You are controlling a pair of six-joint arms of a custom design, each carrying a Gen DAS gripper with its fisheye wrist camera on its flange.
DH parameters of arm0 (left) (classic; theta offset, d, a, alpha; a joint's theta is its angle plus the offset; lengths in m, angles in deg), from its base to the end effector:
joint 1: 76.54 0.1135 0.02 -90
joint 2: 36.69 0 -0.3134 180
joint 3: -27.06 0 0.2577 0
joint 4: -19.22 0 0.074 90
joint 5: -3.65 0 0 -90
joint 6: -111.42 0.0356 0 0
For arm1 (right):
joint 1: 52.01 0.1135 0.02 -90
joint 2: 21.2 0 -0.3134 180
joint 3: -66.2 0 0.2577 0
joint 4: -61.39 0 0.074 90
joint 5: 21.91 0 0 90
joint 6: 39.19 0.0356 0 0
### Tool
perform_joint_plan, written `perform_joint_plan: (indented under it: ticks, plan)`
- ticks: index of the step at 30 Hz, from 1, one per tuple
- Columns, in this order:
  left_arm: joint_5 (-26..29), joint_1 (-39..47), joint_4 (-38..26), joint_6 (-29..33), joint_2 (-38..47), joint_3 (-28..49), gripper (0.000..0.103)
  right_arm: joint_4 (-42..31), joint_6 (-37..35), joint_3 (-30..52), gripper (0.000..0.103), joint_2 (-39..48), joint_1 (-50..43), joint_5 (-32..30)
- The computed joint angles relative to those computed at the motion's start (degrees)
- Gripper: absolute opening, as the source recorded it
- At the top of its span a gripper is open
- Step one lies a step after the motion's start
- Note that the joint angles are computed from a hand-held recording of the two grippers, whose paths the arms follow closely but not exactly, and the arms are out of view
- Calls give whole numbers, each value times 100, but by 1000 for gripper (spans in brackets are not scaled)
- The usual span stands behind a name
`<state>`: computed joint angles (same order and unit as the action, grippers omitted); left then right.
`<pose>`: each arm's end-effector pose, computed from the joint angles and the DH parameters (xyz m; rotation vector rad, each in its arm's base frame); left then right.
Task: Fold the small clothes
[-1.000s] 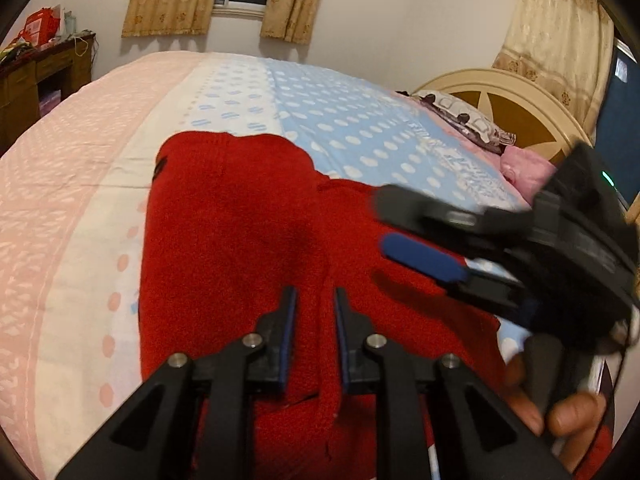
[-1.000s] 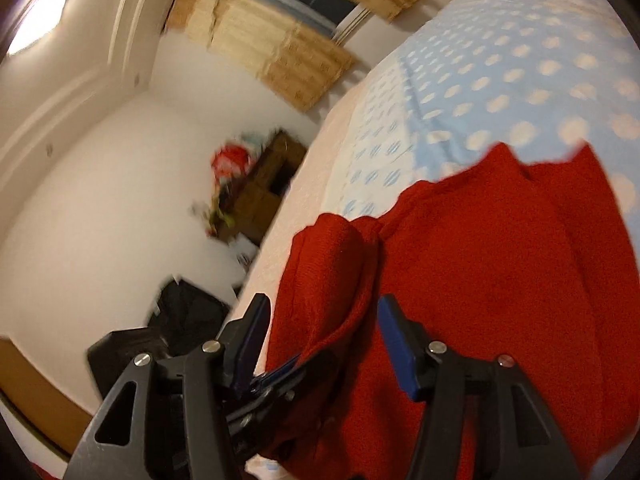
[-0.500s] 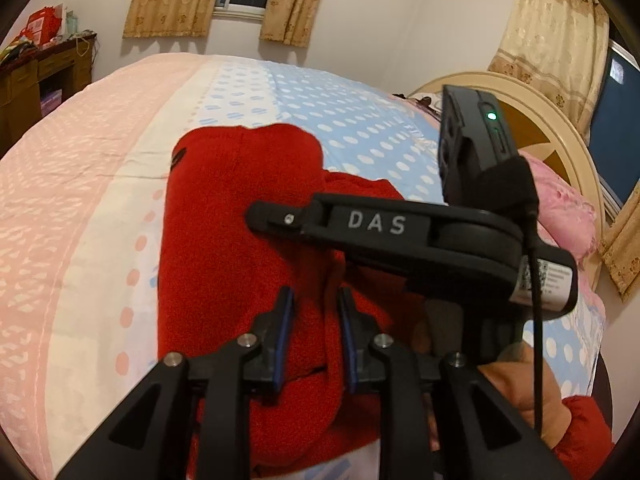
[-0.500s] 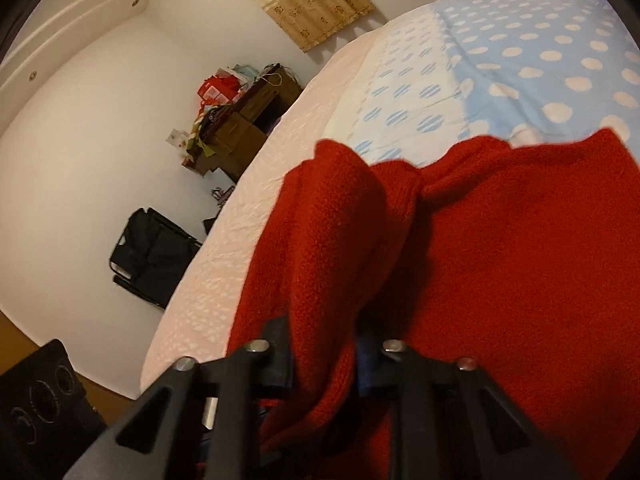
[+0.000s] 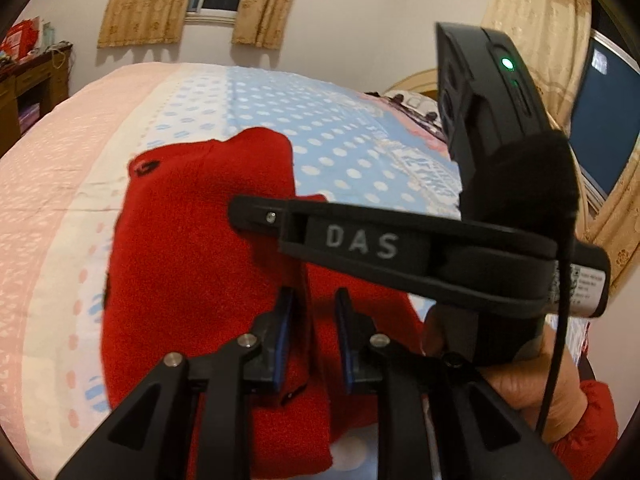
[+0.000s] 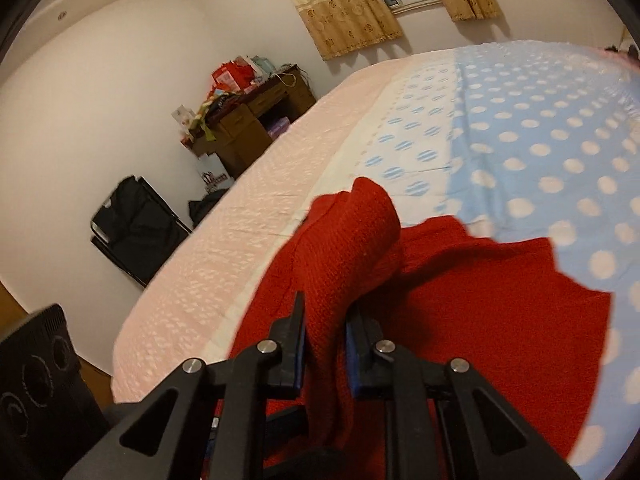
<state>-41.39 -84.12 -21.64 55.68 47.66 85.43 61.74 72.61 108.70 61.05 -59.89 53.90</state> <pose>0.2542 -0.0592 0.2213 1.0659 2.2083 -0.8682 0.2585 -0.0270 0.1904 0.4507 2.2204 0.4090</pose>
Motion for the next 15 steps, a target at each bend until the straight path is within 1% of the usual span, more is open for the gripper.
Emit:
perform_joint_plan:
  ticks: [2, 5, 7, 10, 15]
  plan:
    - [-130, -217, 135, -127, -112, -129, 21, -198, -216, -43, 16, -88, -191, 6]
    - [-390, -641, 364, -376, -266, -324, 21, -287, -347, -196, 15, -228, -413, 4]
    - [-423, -789, 384, -425, -260, -351, 16, -342, -419, -295, 15, -401, -561, 35]
    - [-442, -993, 398, -504, -263, -377, 16, -498, -592, -361, 15, -682, -782, -27]
    - [-480, -1269, 411, -610, -333, -420, 16, -1077, -1186, -204, 15, -726, -820, 452]
